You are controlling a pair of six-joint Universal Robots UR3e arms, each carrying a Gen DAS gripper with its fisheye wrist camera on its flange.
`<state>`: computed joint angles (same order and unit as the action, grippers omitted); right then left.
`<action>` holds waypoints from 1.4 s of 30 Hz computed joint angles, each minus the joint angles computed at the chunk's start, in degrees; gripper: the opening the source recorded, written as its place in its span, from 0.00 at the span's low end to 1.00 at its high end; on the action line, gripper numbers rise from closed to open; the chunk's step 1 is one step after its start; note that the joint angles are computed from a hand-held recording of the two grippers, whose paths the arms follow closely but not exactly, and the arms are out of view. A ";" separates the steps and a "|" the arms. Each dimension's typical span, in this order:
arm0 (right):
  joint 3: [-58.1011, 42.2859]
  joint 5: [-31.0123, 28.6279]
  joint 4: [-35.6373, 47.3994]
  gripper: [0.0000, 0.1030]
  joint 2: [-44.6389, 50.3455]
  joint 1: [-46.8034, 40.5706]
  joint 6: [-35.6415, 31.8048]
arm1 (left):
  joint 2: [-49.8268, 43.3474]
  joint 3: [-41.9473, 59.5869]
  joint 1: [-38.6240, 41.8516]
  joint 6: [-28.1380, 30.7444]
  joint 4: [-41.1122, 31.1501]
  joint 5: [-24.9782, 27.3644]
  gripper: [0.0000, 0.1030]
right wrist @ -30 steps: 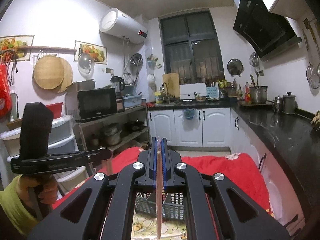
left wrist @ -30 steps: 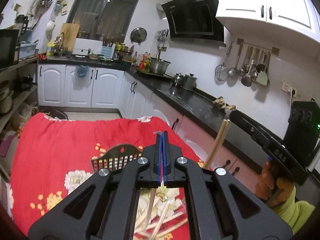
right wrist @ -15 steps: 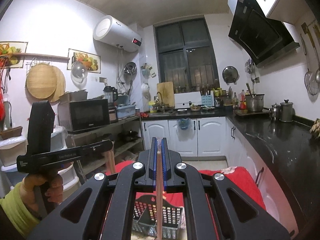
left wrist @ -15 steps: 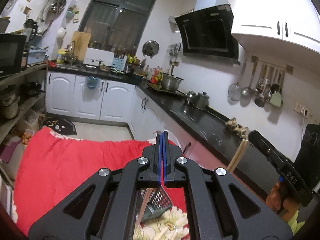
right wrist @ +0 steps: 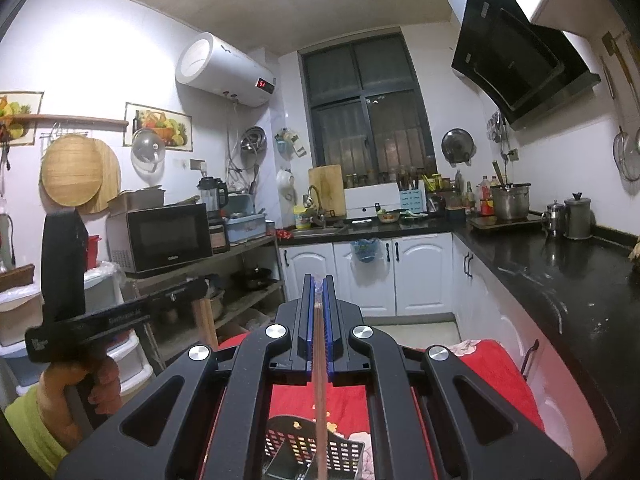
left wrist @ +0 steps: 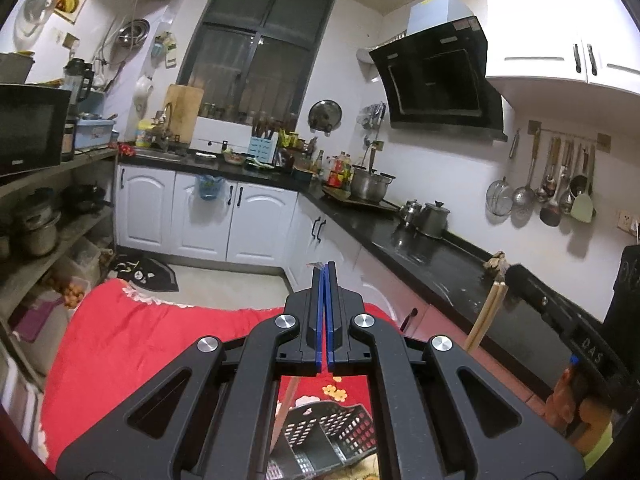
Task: Organize utensils
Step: 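Lower the left tool's chopstick into the caddy and open it while the right tool releases its chopstick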
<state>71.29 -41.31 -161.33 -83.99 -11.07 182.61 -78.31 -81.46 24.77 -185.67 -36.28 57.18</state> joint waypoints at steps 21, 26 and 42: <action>7.42 -14.58 -15.05 0.04 8.83 9.53 -0.46 | -1.19 -16.36 -3.36 2.15 13.12 3.35 0.00; 10.51 -16.58 -14.44 0.05 8.50 10.15 -0.05 | -0.88 -20.34 -3.38 3.31 14.34 4.15 0.00; 21.10 -13.91 -6.13 0.56 -2.57 6.65 -4.74 | 9.23 -29.84 0.13 4.13 12.34 1.95 0.50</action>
